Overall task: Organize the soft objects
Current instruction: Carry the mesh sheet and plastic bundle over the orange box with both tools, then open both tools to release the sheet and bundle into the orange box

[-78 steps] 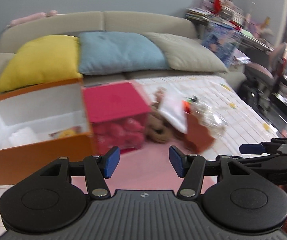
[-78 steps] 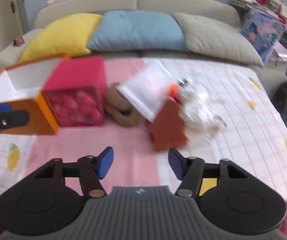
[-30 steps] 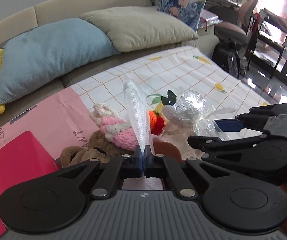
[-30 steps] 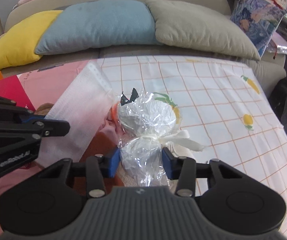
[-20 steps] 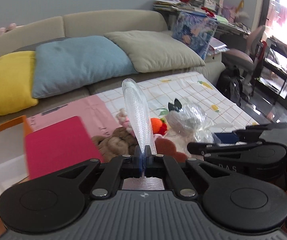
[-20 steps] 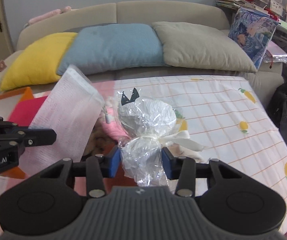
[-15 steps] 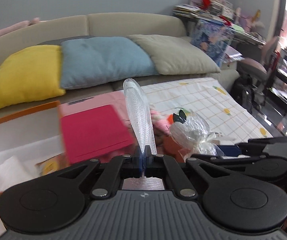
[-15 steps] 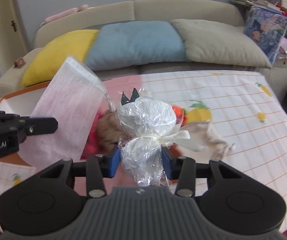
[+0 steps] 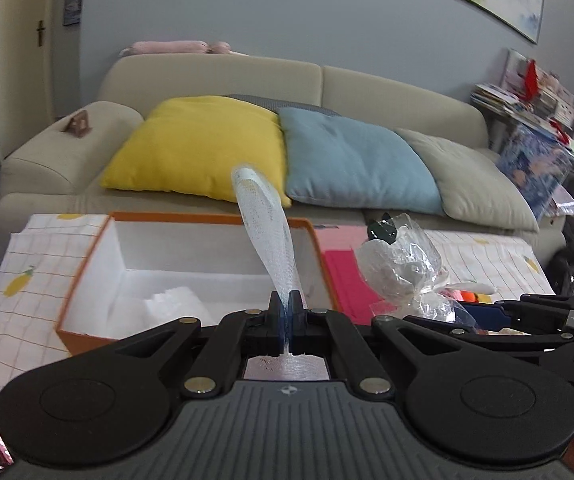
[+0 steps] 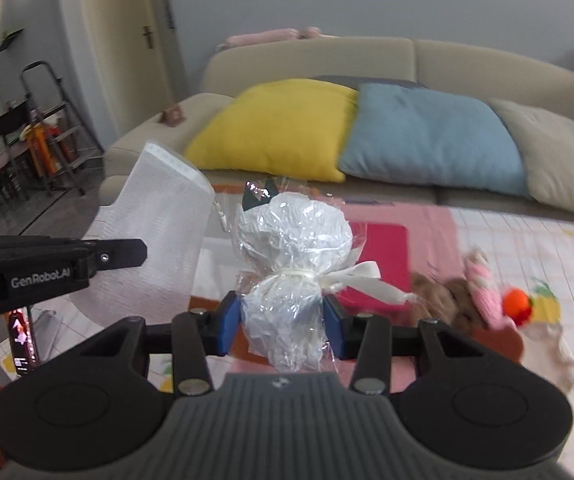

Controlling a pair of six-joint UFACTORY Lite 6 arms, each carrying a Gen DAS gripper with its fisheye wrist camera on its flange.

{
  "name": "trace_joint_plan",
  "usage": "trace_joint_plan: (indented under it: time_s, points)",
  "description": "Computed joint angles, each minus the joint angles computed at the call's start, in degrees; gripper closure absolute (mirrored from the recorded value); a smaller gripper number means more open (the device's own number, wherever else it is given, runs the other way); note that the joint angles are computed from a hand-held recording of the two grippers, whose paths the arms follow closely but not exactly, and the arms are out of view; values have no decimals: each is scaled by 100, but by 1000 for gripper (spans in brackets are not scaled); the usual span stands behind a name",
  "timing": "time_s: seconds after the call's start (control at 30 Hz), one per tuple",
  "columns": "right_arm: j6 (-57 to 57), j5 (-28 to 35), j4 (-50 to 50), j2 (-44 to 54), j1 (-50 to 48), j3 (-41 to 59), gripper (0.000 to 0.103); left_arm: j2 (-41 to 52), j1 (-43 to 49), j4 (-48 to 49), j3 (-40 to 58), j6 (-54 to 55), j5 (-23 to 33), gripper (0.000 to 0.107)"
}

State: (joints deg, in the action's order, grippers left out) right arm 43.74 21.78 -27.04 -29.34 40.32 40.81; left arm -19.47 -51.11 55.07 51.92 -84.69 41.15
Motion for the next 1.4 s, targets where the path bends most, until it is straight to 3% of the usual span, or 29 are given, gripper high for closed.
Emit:
trace_joint_plan:
  time_s: [0.13, 0.27, 0.57, 0.87, 1.13, 1.23, 1.4]
  points:
    - [376, -77, -486, 935, 305, 830, 59, -269, 516, -131, -118, 444, -119, 106]
    - [-135, -151, -240, 1801, 313, 1661, 59, -256, 1305, -575, -103, 1070, -671, 106]
    - [-1534, -107, 592, 3848, -34, 3442, 59, 916, 2584, -1601, 272, 2568, -1750, 106]
    - [-2596, -142, 1278, 5604, -412, 4806, 59, 2300, 3111, -2216, 782, 3373, -2200, 105]
    - [-3207, -34, 1691, 6472, -602, 5553, 57, 2925, 3241, -2544, 1115, 3793, -2326, 103]
    - [-3103, 1, 1519, 6586, -603, 5674, 56, 2948, 3165, -2126, 1149, 3342, -2254, 96]
    - [-3160, -22, 1558, 6480, -602, 5615, 57, 2739, 2913, -973, 1036, 2166, -2084, 69]
